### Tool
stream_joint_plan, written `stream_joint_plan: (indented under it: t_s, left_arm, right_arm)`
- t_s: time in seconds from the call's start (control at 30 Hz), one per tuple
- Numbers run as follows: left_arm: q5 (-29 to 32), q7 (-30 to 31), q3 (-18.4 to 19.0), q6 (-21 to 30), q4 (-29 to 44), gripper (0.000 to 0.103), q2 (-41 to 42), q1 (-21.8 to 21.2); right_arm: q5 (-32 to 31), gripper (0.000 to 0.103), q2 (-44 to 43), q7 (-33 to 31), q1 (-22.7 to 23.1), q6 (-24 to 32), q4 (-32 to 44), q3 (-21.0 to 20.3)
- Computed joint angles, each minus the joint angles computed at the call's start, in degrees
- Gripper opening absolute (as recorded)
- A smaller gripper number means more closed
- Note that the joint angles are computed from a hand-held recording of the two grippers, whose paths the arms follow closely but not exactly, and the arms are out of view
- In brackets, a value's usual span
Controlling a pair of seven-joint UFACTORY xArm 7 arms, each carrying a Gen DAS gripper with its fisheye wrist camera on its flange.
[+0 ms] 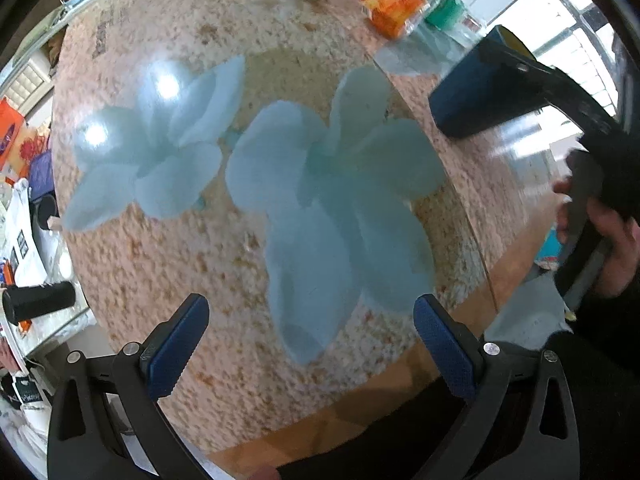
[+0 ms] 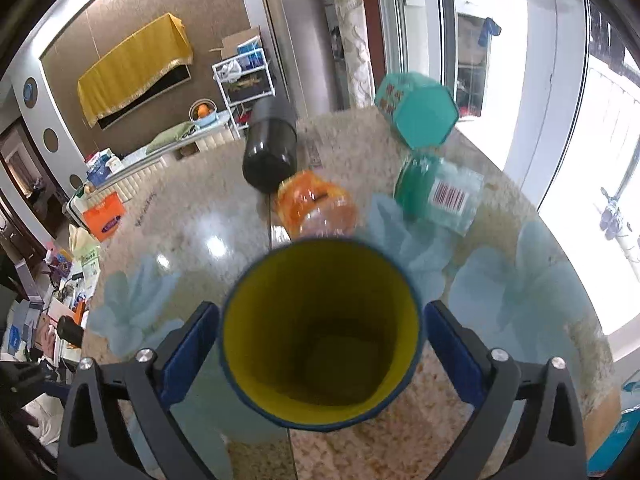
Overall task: Flip cup upright
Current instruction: 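Rotate the blue cup upright with the right tool, opening facing up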
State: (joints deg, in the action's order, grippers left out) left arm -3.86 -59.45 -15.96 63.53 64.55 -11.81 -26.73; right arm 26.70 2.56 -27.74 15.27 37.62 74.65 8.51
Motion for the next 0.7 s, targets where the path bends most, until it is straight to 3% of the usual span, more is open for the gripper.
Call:
stream_joint_plan:
  t_s: [0.2,0.47,0.7]
  left_arm:
    - [4.2,1.0,1.0,-1.6,2.7,0.103,1.6,1.9]
    - [12.4,2.5,0.8,-2.7,13.4,0.103,7.7,2.1]
    - [21.6,-2.7,1.1,-0.8,22.5,0.103,12.1,-0.3]
  right_arm:
    - [-1.3,0.103,-1.5,0.1,-0.4,0.8,1.5,-0.6]
    - [-1.3,0.103,-2.4,1.6,-1.6,5.3,5.1,-1.8]
    - [-3.3,0.103,-2.6,2.6,-2.6,10.8,8.9,-2.5]
